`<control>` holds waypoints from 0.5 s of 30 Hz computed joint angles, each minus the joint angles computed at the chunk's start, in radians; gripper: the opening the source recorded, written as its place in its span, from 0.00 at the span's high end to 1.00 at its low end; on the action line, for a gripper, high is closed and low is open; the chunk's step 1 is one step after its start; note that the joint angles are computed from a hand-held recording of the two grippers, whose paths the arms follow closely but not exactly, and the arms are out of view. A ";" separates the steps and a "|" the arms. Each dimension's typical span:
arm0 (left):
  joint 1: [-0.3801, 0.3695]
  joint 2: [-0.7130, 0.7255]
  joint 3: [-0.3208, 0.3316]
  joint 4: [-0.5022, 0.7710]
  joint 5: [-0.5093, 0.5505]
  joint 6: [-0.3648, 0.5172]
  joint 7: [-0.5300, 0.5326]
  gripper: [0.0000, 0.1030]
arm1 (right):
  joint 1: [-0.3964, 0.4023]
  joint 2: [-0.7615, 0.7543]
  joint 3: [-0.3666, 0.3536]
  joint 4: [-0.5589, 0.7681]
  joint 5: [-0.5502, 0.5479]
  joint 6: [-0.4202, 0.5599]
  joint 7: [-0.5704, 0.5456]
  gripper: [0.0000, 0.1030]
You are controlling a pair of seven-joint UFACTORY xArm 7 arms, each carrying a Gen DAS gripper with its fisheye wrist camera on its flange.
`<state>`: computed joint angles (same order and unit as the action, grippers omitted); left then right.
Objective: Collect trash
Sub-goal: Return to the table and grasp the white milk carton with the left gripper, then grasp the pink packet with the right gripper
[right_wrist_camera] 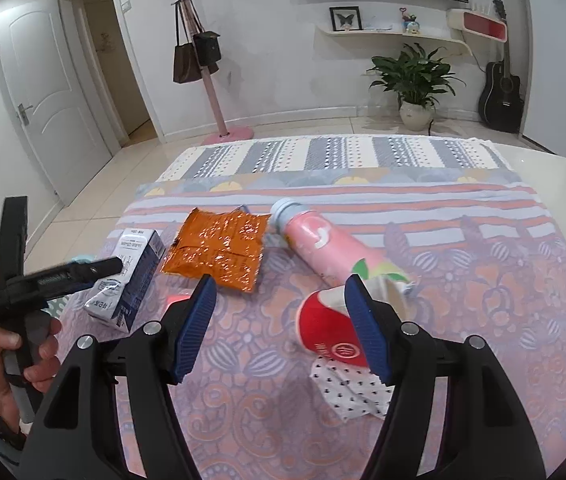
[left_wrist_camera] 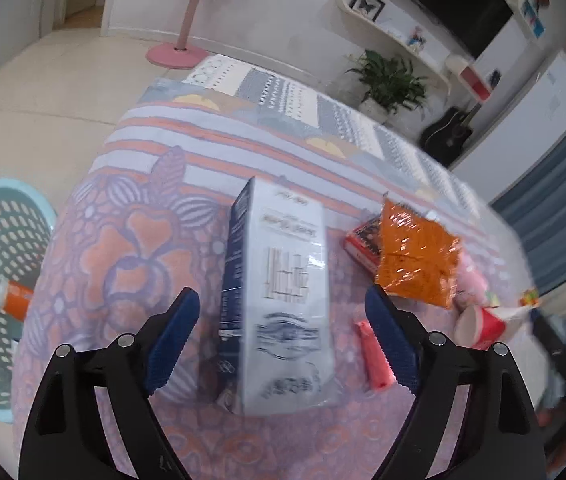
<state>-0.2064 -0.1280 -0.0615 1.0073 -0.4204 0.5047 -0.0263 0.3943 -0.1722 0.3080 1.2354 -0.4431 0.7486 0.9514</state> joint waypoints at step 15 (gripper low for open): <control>0.013 0.016 -0.030 -0.004 0.271 -0.016 -0.223 0.47 | -0.091 -0.159 -0.022 -0.180 0.086 -0.007 -0.010 0.39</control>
<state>-0.1939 -0.1123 -0.0919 1.0033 -0.1498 0.4890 -0.2493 0.3030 -0.3314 0.2857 1.0550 -0.3576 0.7413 0.9417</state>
